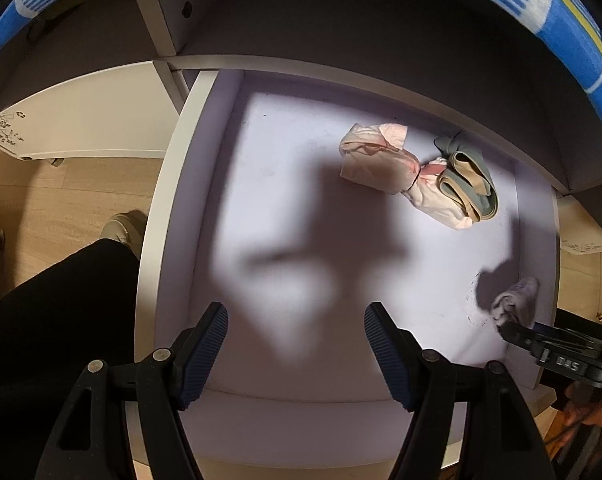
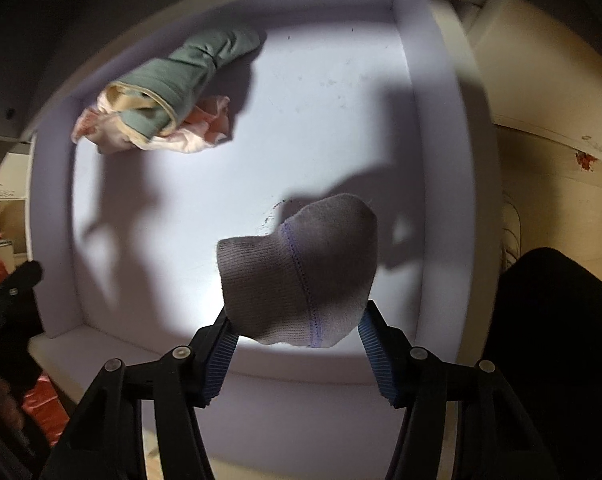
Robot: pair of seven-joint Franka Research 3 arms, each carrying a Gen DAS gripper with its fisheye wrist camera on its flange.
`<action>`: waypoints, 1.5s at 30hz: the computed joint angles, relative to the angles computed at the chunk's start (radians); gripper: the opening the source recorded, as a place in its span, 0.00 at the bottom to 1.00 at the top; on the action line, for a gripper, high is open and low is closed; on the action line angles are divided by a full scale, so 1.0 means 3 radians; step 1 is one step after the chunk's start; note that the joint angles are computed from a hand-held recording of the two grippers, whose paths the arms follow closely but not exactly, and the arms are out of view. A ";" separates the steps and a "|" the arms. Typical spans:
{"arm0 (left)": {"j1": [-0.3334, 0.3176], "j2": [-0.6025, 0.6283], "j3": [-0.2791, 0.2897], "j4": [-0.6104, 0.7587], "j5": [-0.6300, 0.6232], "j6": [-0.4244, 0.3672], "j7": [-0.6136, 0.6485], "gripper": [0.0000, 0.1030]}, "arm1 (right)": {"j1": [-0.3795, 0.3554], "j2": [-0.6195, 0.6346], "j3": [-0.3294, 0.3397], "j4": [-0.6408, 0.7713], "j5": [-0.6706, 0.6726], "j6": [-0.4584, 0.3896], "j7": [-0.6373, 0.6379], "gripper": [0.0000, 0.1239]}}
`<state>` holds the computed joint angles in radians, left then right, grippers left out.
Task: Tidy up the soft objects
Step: 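Lift the grey sock with the right gripper and carry it over the gold box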
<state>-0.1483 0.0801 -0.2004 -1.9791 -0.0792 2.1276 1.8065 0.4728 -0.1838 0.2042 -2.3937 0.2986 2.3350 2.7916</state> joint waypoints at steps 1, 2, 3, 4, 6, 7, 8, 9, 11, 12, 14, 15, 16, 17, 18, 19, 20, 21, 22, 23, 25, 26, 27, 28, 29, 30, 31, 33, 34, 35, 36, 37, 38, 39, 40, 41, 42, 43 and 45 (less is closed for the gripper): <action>-0.0001 0.0000 -0.0001 0.0000 0.0003 -0.0004 -0.0001 0.70 | -0.0001 -0.0042 -0.0002 -0.0002 -0.0006 -0.0024 0.0009 0.49; -0.0003 0.0000 -0.0003 0.0000 0.0005 -0.0009 0.0001 0.70 | -0.0005 -0.0096 0.0002 -0.0003 -0.0024 -0.0057 0.0030 0.49; -0.0004 -0.0001 -0.0004 0.0000 0.0003 -0.0013 0.0006 0.70 | -0.0012 -0.0106 0.0003 -0.0023 -0.0030 -0.0034 0.0027 0.49; -0.0005 -0.0002 -0.0006 0.0000 -0.0004 -0.0015 0.0011 0.70 | -0.0017 -0.0154 0.0006 -0.0035 -0.0043 -0.0040 0.0038 0.49; -0.0006 0.0005 -0.0007 0.0011 -0.0011 -0.0017 0.0020 0.70 | -0.0026 -0.0239 0.0018 -0.0041 -0.0061 -0.0060 0.0061 0.49; -0.0005 0.0006 -0.0007 0.0015 -0.0018 -0.0021 0.0027 0.70 | -0.0030 -0.0293 0.0032 -0.0025 -0.0076 -0.0086 0.0103 0.49; -0.0004 0.0004 -0.0006 0.0018 -0.0024 -0.0026 0.0031 0.70 | -0.0038 -0.0305 0.0044 0.0000 -0.0090 -0.0084 0.0130 0.49; -0.0003 0.0004 -0.0006 0.0021 -0.0034 -0.0029 0.0035 0.70 | -0.0043 -0.0355 0.0055 0.0001 -0.0109 -0.0083 0.0154 0.49; 0.0001 -0.0005 -0.0003 0.0018 -0.0047 -0.0034 0.0047 0.70 | -0.0054 -0.0347 0.0104 0.0090 -0.0173 -0.0088 0.0237 0.49; 0.0002 -0.0008 -0.0003 0.0017 -0.0049 -0.0034 0.0049 0.70 | -0.0001 -0.0403 0.0065 0.0134 -0.0244 -0.0176 0.0292 0.49; 0.0002 -0.0008 -0.0002 0.0016 -0.0054 -0.0035 0.0052 0.70 | -0.0053 -0.0373 0.0148 0.0230 -0.0296 -0.0162 0.0301 0.49; 0.0003 -0.0009 -0.0001 0.0017 -0.0063 -0.0041 0.0058 0.70 | 0.0011 -0.0486 0.0089 0.0281 -0.0345 -0.0293 0.0344 0.49; 0.0003 -0.0012 -0.0001 0.0016 -0.0068 -0.0045 0.0057 0.70 | -0.0041 -0.0482 0.0144 0.0266 -0.0303 -0.0238 0.0273 0.49; 0.0005 -0.0012 0.0000 0.0020 -0.0074 -0.0053 0.0062 0.70 | -0.0034 -0.0510 0.0138 0.0304 -0.0296 -0.0259 0.0243 0.49; 0.0006 -0.0010 0.0000 0.0023 -0.0083 -0.0061 0.0064 0.70 | -0.0033 -0.0514 0.0144 0.0327 -0.0302 -0.0259 0.0223 0.49; 0.0007 -0.0009 0.0000 0.0025 -0.0091 -0.0067 0.0066 0.70 | -0.0038 -0.0526 0.0146 0.0373 -0.0324 -0.0300 0.0203 0.49; 0.0007 -0.0008 0.0001 0.0028 -0.0095 -0.0072 0.0068 0.70 | -0.0048 -0.0542 0.0151 0.0444 -0.0367 -0.0368 0.0180 0.49; 0.0008 -0.0006 0.0001 0.0033 -0.0097 -0.0080 0.0071 0.70 | -0.0063 -0.0503 0.0163 0.0483 -0.0408 -0.0355 0.0163 0.49; 0.0008 -0.0007 0.0001 0.0033 -0.0099 -0.0082 0.0076 0.70 | -0.0075 -0.0507 0.0166 0.0549 -0.0455 -0.0404 0.0144 0.49; 0.0008 -0.0007 0.0000 0.0033 -0.0101 -0.0084 0.0078 0.70 | -0.0085 -0.0506 0.0170 0.0607 -0.0497 -0.0444 0.0123 0.49; 0.0009 -0.0001 0.0000 0.0040 -0.0107 -0.0092 0.0082 0.70 | -0.0119 -0.0519 0.0176 0.0776 -0.0609 -0.0566 0.0087 0.49; 0.0009 0.0002 0.0000 0.0044 -0.0111 -0.0097 0.0083 0.70 | -0.0134 -0.0514 0.0179 0.0842 -0.0652 -0.0601 0.0067 0.49; 0.0010 0.0004 0.0001 0.0047 -0.0113 -0.0101 0.0084 0.70 | -0.0160 -0.0505 0.0180 0.0944 -0.0726 -0.0662 0.0043 0.49; 0.0011 0.0004 0.0000 0.0044 -0.0115 -0.0100 0.0086 0.70 | -0.0181 -0.0499 0.0182 0.1023 -0.0782 -0.0713 0.0029 0.49; 0.0011 0.0008 0.0000 0.0047 -0.0116 -0.0102 0.0087 0.70 | -0.0204 -0.0490 0.0179 0.1102 -0.0838 -0.0752 0.0005 0.49; 0.0012 0.0010 0.0000 0.0049 -0.0119 -0.0105 0.0086 0.70 | -0.0237 -0.0471 0.0174 0.1206 -0.0914 -0.0797 -0.0022 0.49; 0.0012 0.0013 -0.0001 0.0050 -0.0122 -0.0105 0.0085 0.70 | -0.0264 -0.0447 0.0170 0.1294 -0.0977 -0.0847 -0.0046 0.49; 0.0013 0.0015 -0.0001 0.0053 -0.0130 -0.0108 0.0086 0.70 | -0.0323 -0.0377 0.0162 0.1505 -0.1127 -0.0974 -0.0095 0.49; 0.0015 0.0013 -0.0001 0.0053 -0.0138 -0.0111 0.0087 0.70 | -0.0341 -0.0347 0.0156 0.1576 -0.1177 -0.1010 -0.0108 0.49; 0.0016 0.0011 -0.0001 0.0052 -0.0146 -0.0113 0.0088 0.70 | -0.0361 -0.0306 0.0145 0.1660 -0.1232 -0.1038 -0.0135 0.49; 0.0018 0.0010 0.0000 0.0053 -0.0152 -0.0116 0.0091 0.70 | -0.0380 -0.0239 0.0127 0.1785 -0.1296 -0.1091 -0.0198 0.49; 0.0018 0.0010 0.0000 0.0053 -0.0155 -0.0119 0.0091 0.70 | -0.0390 -0.0177 0.0113 0.1884 -0.1345 -0.1147 -0.0248 0.49; 0.0019 0.0009 0.0001 0.0054 -0.0158 -0.0121 0.0090 0.70 | -0.0402 -0.0093 0.0096 0.2014 -0.1401 -0.1239 -0.0302 0.49; 0.0020 0.0009 0.0001 0.0054 -0.0161 -0.0123 0.0089 0.70 | -0.0401 -0.0037 0.0078 0.2100 -0.1432 -0.1304 -0.0338 0.49; 0.0022 0.0010 0.0002 0.0057 -0.0167 -0.0127 0.0088 0.70 | -0.0404 0.0048 0.0052 0.2228 -0.1469 -0.1405 -0.0401 0.49; 0.0022 0.0011 0.0002 0.0058 -0.0171 -0.0130 0.0085 0.70 | -0.0401 0.0121 0.0028 0.2333 -0.1498 -0.1492 -0.0451 0.49; 0.0023 0.0011 0.0002 0.0059 -0.0176 -0.0132 0.0085 0.70 | -0.0398 0.0198 -0.0001 0.2432 -0.1519 -0.1582 -0.0499 0.49; 0.0023 0.0010 0.0002 0.0058 -0.0179 -0.0131 0.0083 0.70 | -0.0394 0.0277 -0.0034 0.2533 -0.1531 -0.1674 -0.0554 0.49; 0.0025 0.0011 0.0001 0.0061 -0.0195 -0.0134 0.0088 0.70 | -0.0377 0.0403 -0.0093 0.2690 -0.1541 -0.1813 -0.0655 0.49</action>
